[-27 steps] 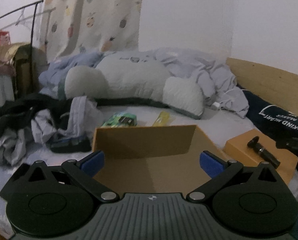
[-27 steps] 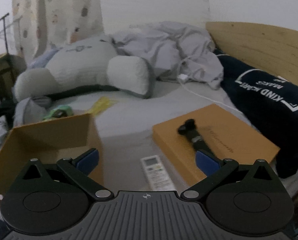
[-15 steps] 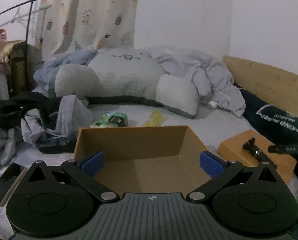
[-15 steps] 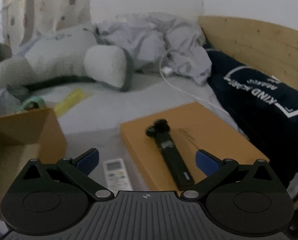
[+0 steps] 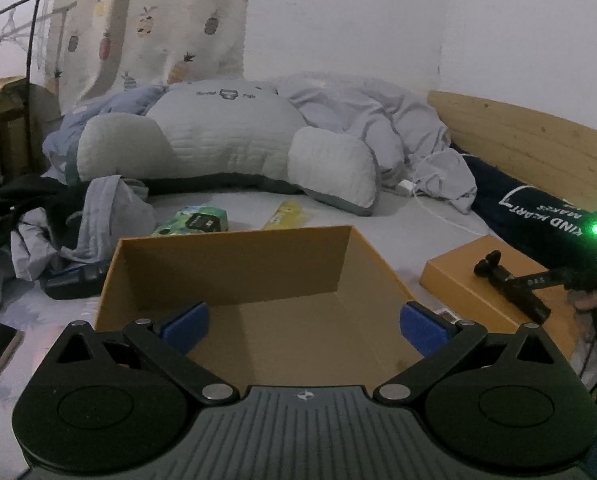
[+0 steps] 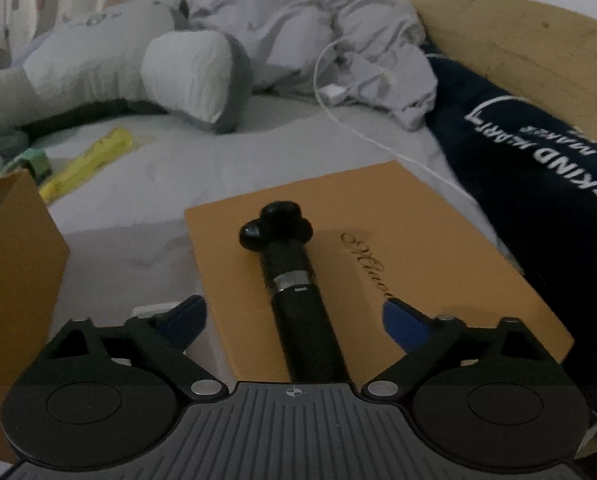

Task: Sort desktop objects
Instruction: 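Grasp the black electric shaver on the orange box with the right gripper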

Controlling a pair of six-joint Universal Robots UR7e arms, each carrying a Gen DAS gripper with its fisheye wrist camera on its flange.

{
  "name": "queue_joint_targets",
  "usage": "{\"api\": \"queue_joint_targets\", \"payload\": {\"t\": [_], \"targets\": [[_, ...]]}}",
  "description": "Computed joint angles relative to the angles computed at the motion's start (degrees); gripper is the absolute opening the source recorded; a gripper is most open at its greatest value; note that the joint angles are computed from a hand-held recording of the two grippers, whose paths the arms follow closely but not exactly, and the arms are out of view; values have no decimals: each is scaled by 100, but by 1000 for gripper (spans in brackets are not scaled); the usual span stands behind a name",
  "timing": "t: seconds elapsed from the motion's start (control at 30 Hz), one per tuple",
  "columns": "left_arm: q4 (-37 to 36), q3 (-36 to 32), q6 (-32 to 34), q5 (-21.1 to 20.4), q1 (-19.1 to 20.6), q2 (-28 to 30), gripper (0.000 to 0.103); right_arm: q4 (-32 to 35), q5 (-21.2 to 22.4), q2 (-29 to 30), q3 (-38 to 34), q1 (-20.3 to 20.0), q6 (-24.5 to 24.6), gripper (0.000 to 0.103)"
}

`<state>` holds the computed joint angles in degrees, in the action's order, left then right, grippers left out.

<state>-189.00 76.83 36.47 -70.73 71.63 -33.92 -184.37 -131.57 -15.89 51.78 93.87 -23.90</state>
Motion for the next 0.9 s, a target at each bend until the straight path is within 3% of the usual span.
{"api": "queue_joint_targets", "payload": {"t": [0.17, 0.23, 0.57, 0.67, 0.9], "targets": [[105, -77, 68, 95, 39, 22, 103, 304, 71, 106, -277, -123, -15, 79], [159, -104, 53, 99, 61, 8, 103, 503, 155, 219, -561, -167, 9, 69], [396, -184, -208, 159, 124, -41, 103, 632, 562, 295, -771, -253, -36, 57], [381, -175, -157, 168, 129, -43, 103, 596, 667, 294, -763, -252, -76, 43], [363, -165, -60, 148, 133, -41, 103, 359, 545, 325, -730, -200, -207, 38]]}}
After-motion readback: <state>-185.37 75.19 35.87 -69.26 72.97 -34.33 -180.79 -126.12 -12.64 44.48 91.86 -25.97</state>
